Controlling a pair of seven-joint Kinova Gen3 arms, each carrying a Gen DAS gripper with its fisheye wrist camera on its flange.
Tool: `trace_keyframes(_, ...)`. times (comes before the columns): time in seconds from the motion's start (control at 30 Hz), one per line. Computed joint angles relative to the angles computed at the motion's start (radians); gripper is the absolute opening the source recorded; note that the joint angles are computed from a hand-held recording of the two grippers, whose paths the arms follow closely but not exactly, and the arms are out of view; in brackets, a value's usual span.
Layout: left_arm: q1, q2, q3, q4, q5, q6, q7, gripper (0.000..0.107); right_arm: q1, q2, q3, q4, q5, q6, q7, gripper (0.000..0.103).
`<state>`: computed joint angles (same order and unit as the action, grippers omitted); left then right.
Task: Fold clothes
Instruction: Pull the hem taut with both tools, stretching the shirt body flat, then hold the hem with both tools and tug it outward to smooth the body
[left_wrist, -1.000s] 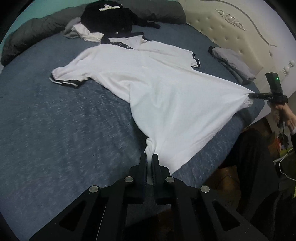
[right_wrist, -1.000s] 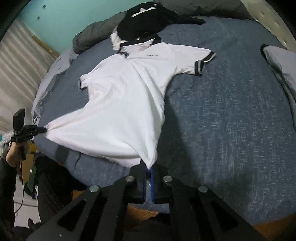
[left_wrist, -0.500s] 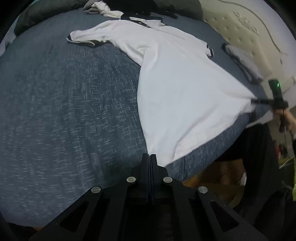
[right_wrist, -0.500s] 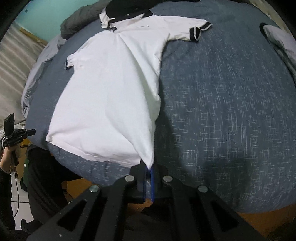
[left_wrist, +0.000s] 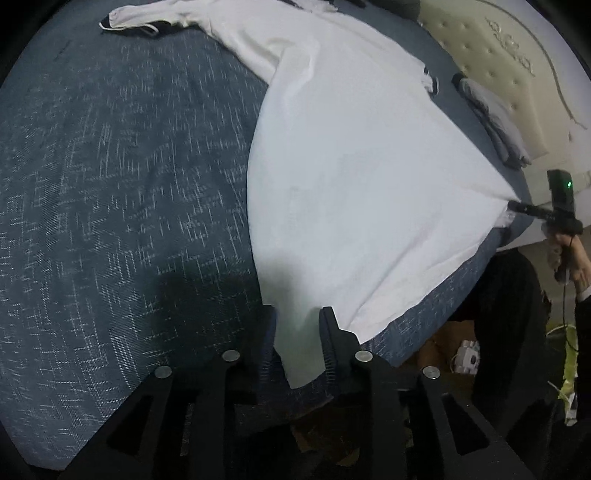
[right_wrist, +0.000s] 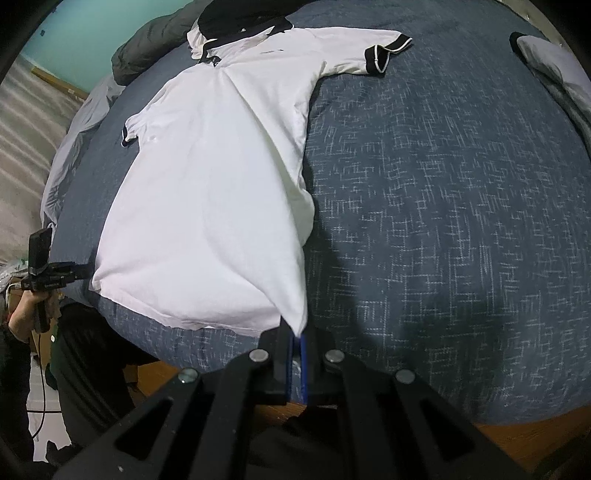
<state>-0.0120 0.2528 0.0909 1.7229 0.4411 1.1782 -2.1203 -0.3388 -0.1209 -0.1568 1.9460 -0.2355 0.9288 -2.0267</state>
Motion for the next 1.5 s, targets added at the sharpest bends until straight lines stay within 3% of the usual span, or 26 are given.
trace_keyframes(0.37, -0.015, -0.008, -0.01, 0.019, 0.008, -0.019, 0.01, 0.027, 0.002, 0.002, 0.004, -0.013, -0.01, -0.007, 0.014, 0.002)
trace_keyframes(0.5, -0.036, 0.014, -0.012, 0.009, 0.026, 0.029, 0.011, 0.027, 0.002, 0.001, 0.004, -0.01, -0.012, -0.01, 0.013, 0.002)
trace_keyframes(0.63, -0.021, 0.015, -0.006, 0.023, 0.014, 0.016, 0.011, 0.026, 0.0, 0.003, -0.001, -0.009, -0.008, -0.013, 0.004, 0.002)
trace_keyframes(0.7, -0.016, 0.006, -0.006, 0.032, 0.01, 0.0, 0.012, 0.018, -0.005, 0.001, -0.006, -0.009, -0.005, -0.014, -0.003, 0.002)
trace_keyframes(0.73, -0.014, -0.001, -0.006, 0.036, 0.007, -0.007, 0.014, 0.006, -0.006, -0.001, -0.006, -0.01, -0.004, -0.014, -0.004, 0.002)
trace_keyframes(0.77, -0.011, -0.009, -0.007, 0.039, 0.003, -0.014, 0.016, 0.003, -0.008, -0.004, -0.007, -0.011, -0.004, -0.013, -0.004, 0.002)
trace_keyframes(0.97, -0.022, -0.064, -0.009, 0.019, 0.029, 0.026, -0.022, 0.002, -0.008, -0.045, 0.012, -0.024, -0.051, 0.003, 0.031, 0.002)
trace_keyframes(1.17, -0.023, -0.088, -0.023, -0.012, 0.036, 0.07, -0.044, 0.002, 0.001, -0.057, 0.001, -0.04, -0.026, 0.036, 0.023, 0.002)
trace_keyframes(1.5, -0.029, -0.059, -0.028, 0.022, 0.031, 0.037, -0.045, 0.002, 0.012, -0.007, 0.028, 0.113, -0.105, -0.099, 0.044, 0.004)
